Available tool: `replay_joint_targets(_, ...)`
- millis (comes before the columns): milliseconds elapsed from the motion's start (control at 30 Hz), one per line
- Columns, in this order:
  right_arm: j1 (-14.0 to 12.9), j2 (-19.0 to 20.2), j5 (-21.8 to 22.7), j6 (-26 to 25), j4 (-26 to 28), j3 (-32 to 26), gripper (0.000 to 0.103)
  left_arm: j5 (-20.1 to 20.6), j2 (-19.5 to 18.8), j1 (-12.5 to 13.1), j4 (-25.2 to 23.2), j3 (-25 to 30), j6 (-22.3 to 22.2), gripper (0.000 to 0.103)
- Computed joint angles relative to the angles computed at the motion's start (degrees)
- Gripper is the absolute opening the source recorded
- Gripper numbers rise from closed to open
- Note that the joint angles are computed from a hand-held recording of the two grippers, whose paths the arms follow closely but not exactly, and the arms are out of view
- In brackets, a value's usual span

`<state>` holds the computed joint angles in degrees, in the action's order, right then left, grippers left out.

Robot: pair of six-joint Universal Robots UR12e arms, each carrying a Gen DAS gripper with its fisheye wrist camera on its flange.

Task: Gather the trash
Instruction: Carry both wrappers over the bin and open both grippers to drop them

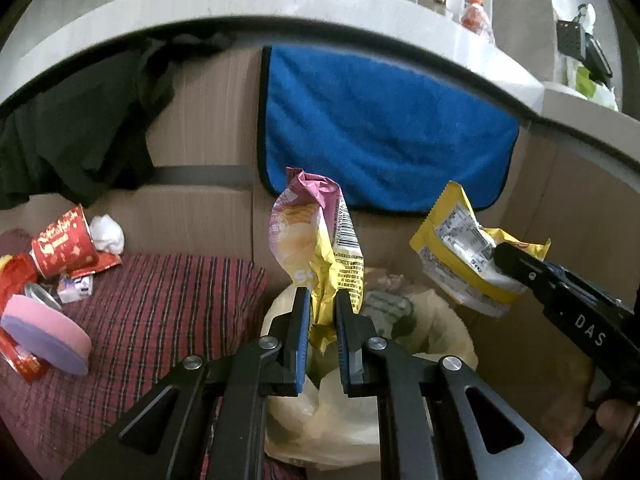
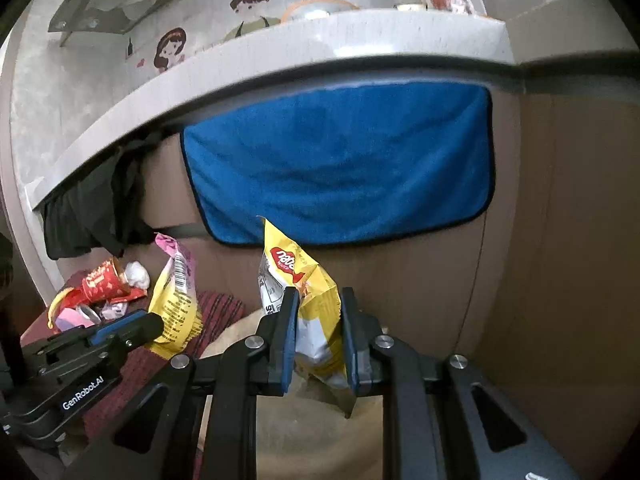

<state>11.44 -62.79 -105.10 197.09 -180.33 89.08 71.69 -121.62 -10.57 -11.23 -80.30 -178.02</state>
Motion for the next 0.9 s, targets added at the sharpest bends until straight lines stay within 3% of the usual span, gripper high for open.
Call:
replay_joint_targets(367, -0.2, 1.3, 0.6, 1.1, 1.8, -0.6, 0.019, 3.6, -0.9, -0.4, -2.5, 0.9, -1.3, 0.013)
replay_joint_targets(900, -0.7, 1.8, 2.6, 2.1, 2.9, -0.8, 0.023, 2.1, -1.7, -0.3, -3.6, 1.7, -0.7, 0.014)
